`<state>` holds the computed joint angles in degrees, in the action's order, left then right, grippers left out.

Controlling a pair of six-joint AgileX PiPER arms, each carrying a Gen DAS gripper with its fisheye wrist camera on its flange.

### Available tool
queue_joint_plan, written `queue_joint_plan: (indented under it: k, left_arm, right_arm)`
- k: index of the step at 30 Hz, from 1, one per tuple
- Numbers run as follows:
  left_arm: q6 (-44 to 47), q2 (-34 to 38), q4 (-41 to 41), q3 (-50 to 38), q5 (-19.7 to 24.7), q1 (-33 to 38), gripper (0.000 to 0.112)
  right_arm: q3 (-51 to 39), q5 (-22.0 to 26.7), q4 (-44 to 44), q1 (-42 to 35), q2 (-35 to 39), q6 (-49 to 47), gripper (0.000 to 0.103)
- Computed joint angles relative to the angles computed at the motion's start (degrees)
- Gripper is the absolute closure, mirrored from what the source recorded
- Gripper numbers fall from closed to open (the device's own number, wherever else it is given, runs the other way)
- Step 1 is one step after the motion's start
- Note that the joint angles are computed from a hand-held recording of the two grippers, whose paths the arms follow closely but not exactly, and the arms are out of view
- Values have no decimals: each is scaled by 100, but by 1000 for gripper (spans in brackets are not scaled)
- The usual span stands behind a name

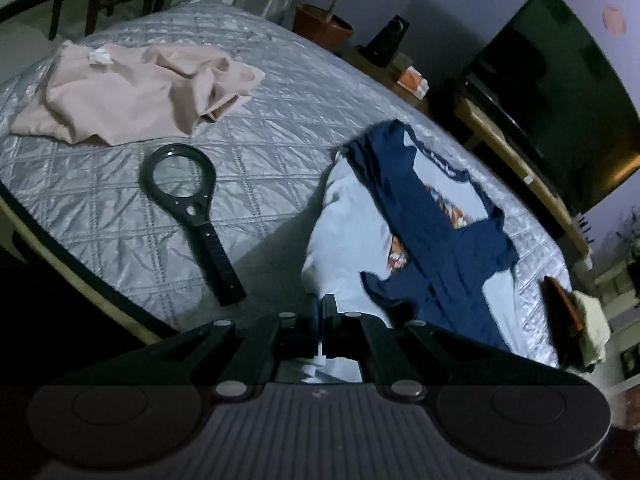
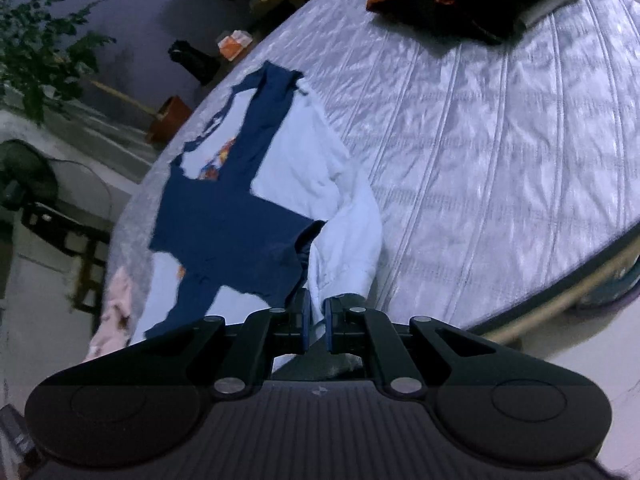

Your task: Fold clothes

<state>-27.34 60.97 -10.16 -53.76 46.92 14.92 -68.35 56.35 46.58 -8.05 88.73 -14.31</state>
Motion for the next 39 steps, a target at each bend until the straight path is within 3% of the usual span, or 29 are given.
queue_joint_plan:
  k: [6, 11, 15, 21, 24, 28, 32, 33, 35, 39]
  left_arm:
    - [825, -161, -1132, -145, 516, 954, 111]
    - [1340, 19, -1918, -363, 774, 1534, 111]
    - [1358, 656, -2303, -852, 704, 1618, 111]
    - [751, 2639, -2413, -2429, 304, 1395, 111]
    - [307, 3796, -1987, -3644, 278, 1121, 111]
    - [-211, 5353, -1399, -5517, 597, 853, 111]
    - [-566, 6242, -830, -6542, 754, 722, 109]
    - [-602, 6374, -830, -6637, 815, 754, 107]
    - [-684, 6581, -953, -6747, 881, 854, 102]
    - [-536, 6693, -1279, -6803, 578, 958, 90]
  right_arm:
    - [1011, 51, 643, -285, -942, 54, 94]
    - [1120, -19, 1123, -252, -1155, 138, 94]
    - [533, -138, 1373, -94, -709, 329, 94]
    - [-963, -657, 1482, 209, 709, 985, 94]
    - [-2420, -746, 861, 457, 1881, 1788, 94]
    - [-4712, -718, -174, 767, 3641, 2755, 91]
    - [-6807, -192, -1524, 1002, 4856, 3475, 82]
    - [-6954, -169, -1823, 1059, 4923, 3465, 79]
    - [-6561, -565, -2396, 1192, 4714, 3304, 62]
    - [-4302, -2535, -4401, 1768, 3332, 3610, 61]
